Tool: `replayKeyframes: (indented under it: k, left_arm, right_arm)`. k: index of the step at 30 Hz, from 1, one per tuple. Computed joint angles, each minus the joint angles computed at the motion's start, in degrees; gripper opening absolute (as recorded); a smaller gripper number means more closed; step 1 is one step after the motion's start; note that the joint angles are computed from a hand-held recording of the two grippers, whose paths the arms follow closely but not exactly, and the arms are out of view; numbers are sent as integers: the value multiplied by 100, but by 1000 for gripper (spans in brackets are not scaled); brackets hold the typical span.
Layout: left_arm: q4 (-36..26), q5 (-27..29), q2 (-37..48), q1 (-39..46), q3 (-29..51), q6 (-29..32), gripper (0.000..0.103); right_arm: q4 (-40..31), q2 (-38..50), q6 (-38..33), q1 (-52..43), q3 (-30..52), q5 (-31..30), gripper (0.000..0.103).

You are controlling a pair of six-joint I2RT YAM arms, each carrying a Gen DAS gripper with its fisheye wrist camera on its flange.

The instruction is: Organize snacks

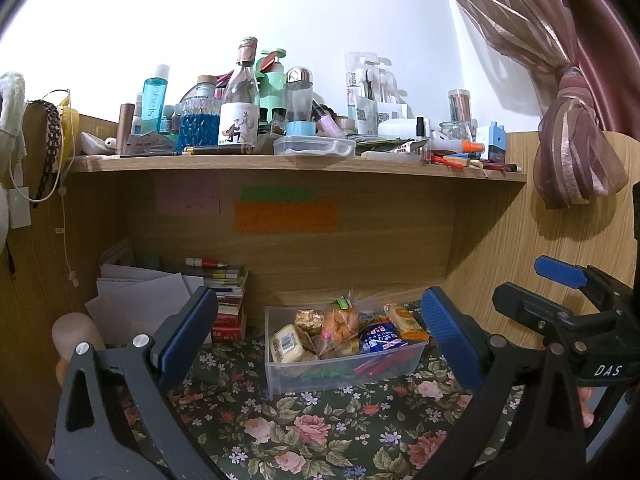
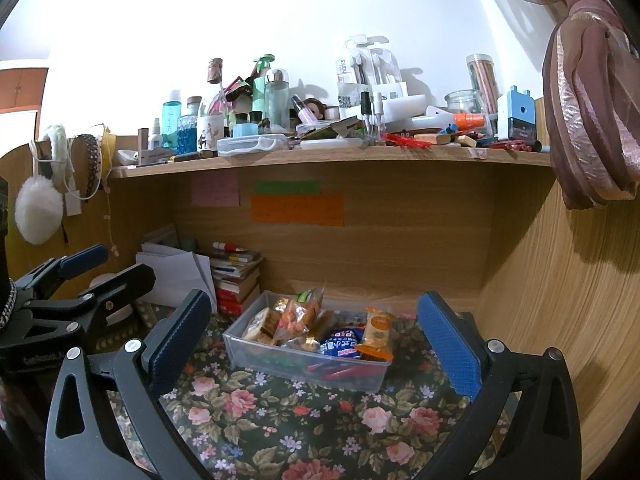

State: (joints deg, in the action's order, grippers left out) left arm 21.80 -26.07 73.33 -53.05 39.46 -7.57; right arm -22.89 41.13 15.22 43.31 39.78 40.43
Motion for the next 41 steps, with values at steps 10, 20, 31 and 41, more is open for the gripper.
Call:
replayKeyframes:
  k: [10,20,31,41]
  left_arm:
    - [12,2,5,14,-9,-3,103]
    - [-18,-124,65,-67,46,-79,103]
    - [14,-224,76,-140,35,-90,103]
    - [-91,-343,222,-216,153,-244,103]
  right_arm:
    - [-30,-64,-27,-121,-15,-112,103]
    - [2,-99,-81,-136,-12,-133,103]
    - [43,-94,-86,-70,-16,-102,103]
    - [87,39,-23,-173,-2,-196,103]
